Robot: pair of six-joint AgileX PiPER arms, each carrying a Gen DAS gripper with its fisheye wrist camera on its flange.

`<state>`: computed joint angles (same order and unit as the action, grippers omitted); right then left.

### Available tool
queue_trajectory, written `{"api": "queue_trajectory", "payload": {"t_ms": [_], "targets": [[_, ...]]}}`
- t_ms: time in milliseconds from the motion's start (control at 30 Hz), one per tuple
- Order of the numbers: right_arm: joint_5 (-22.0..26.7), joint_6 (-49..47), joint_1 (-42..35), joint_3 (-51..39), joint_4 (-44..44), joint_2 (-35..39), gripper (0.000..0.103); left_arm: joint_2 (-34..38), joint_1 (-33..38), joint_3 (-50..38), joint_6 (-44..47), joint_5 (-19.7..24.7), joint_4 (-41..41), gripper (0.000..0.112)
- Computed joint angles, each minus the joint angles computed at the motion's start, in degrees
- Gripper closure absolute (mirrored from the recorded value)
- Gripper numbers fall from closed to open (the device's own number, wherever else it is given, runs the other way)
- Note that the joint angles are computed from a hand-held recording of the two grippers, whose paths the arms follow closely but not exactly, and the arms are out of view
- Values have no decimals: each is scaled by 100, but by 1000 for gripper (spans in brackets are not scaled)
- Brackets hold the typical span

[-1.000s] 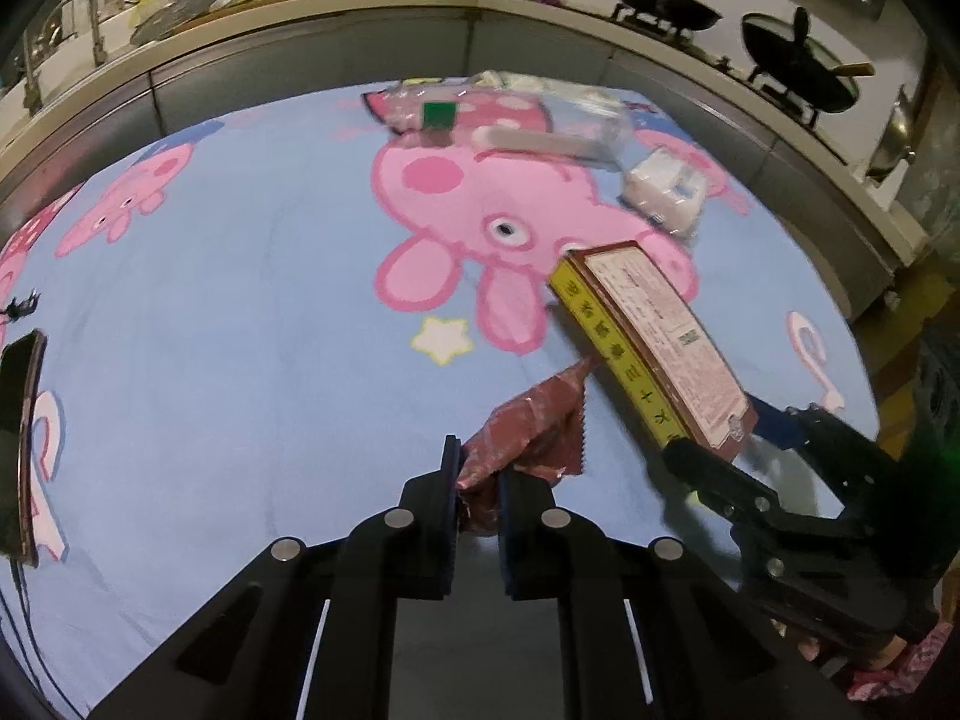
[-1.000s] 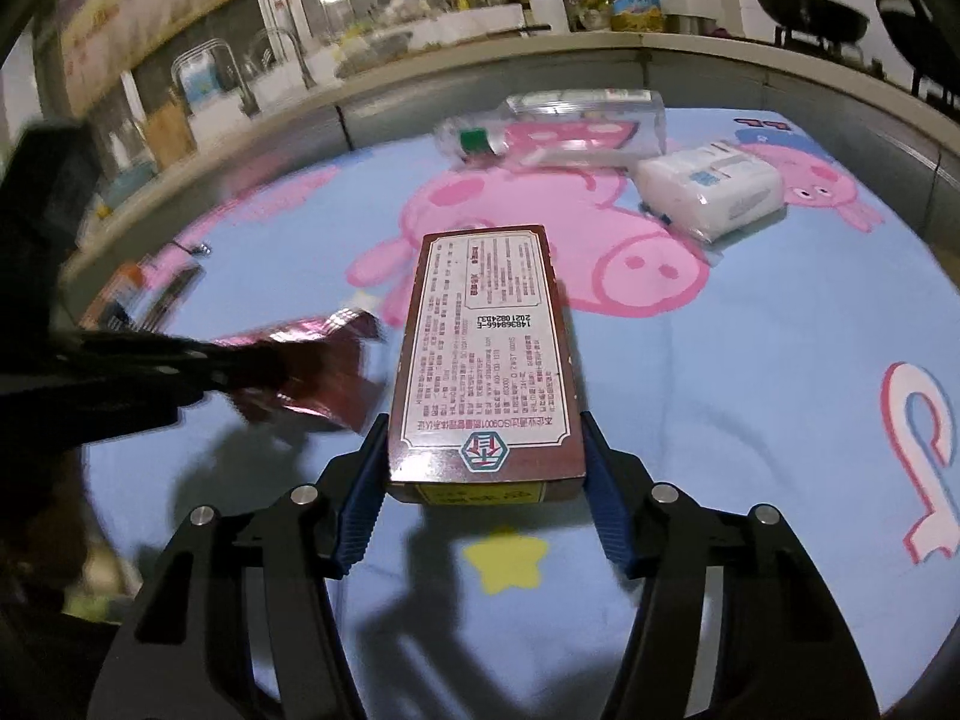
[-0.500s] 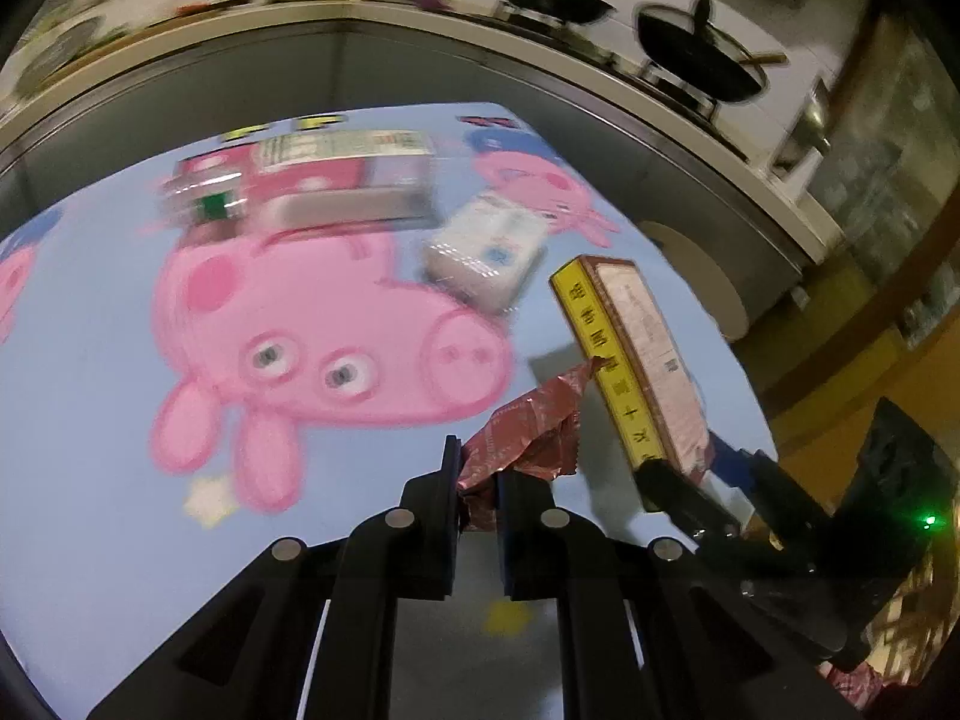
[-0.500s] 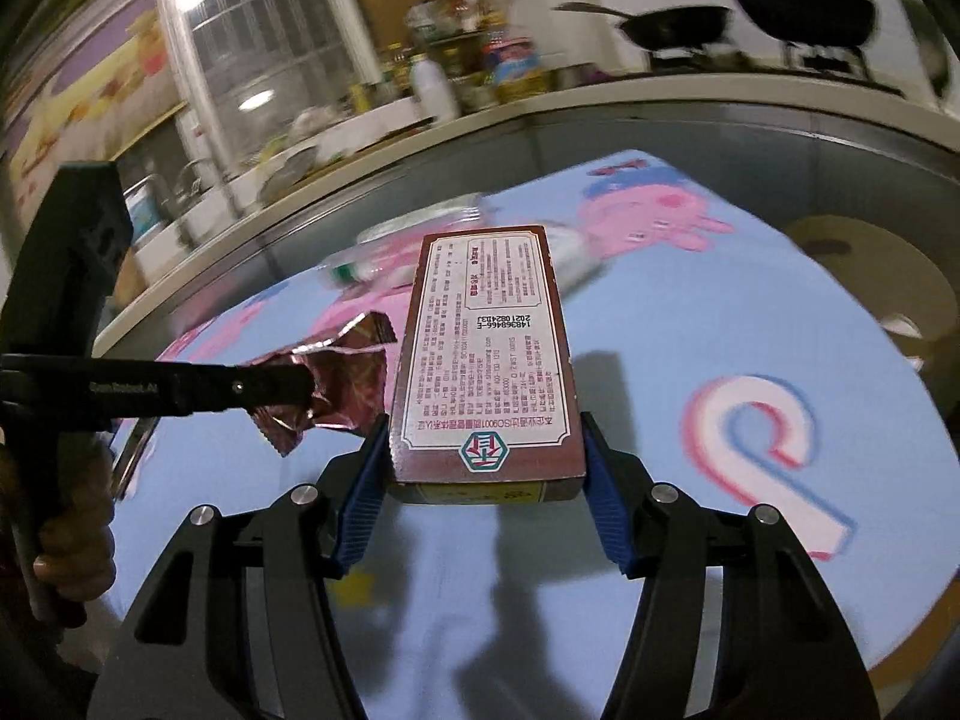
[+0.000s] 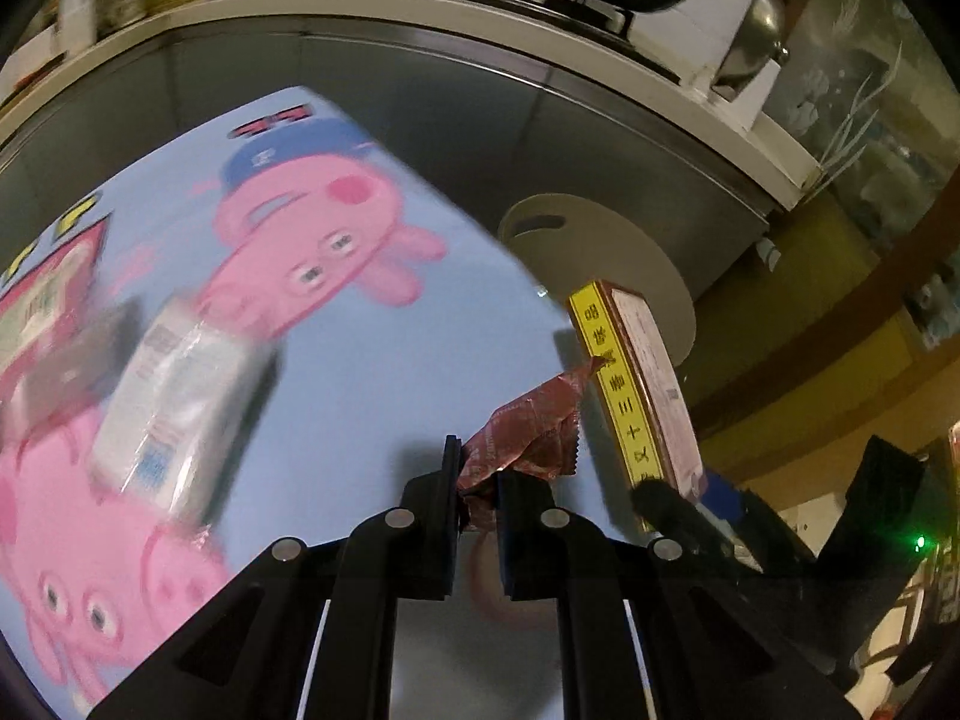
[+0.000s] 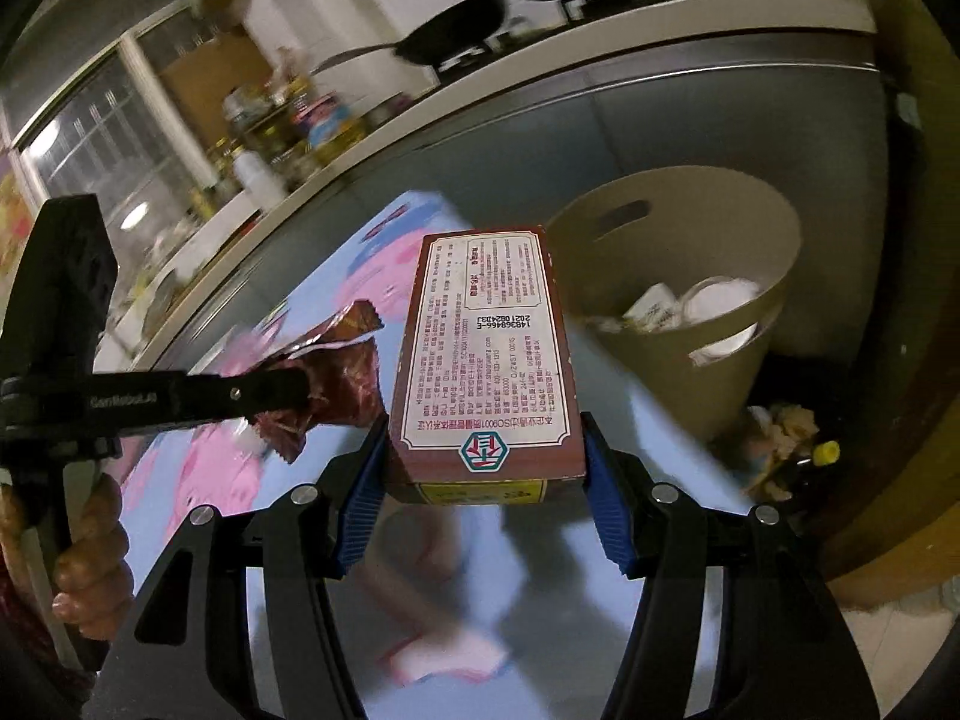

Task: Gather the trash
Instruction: 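Open both tools to drop the wrapper and box into the bin, then move both open tools back over the table toward the bottle and tissue pack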

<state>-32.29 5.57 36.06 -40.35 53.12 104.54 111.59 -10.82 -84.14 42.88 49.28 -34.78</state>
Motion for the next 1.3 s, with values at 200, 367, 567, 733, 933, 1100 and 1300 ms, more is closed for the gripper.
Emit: {"api": "queue_trajectory", "payload": {"t_ms": [200,367,567,733,933,1100,1300], "targets": [[426,1636,-1369,127,-1985,21,44,1187,-760,-1915,-1181,384,687,102],[761,2112,-2260,-32,-2787,86,42,2120,-1155,-3522,-2002,754,1117,98],[669,1042,-2249,-335,-1647,222,29,2484,-1311,-4058,-2287,738,1354,64],[-62,1076,-1529,154,-1189,63,31,1368,-1095,-2063,-1313,-467,978,64],[-586,832,-511,263,-294,46,32,213,-750,-112,-356,-1593,484,64],[-578,562,-14,34,171,124,32,-412,-449,872,-1,-2081,312,64],[-490,-98,528,-465,831,294,32,-999,286,1731,766,-2341,-241,64]]}}
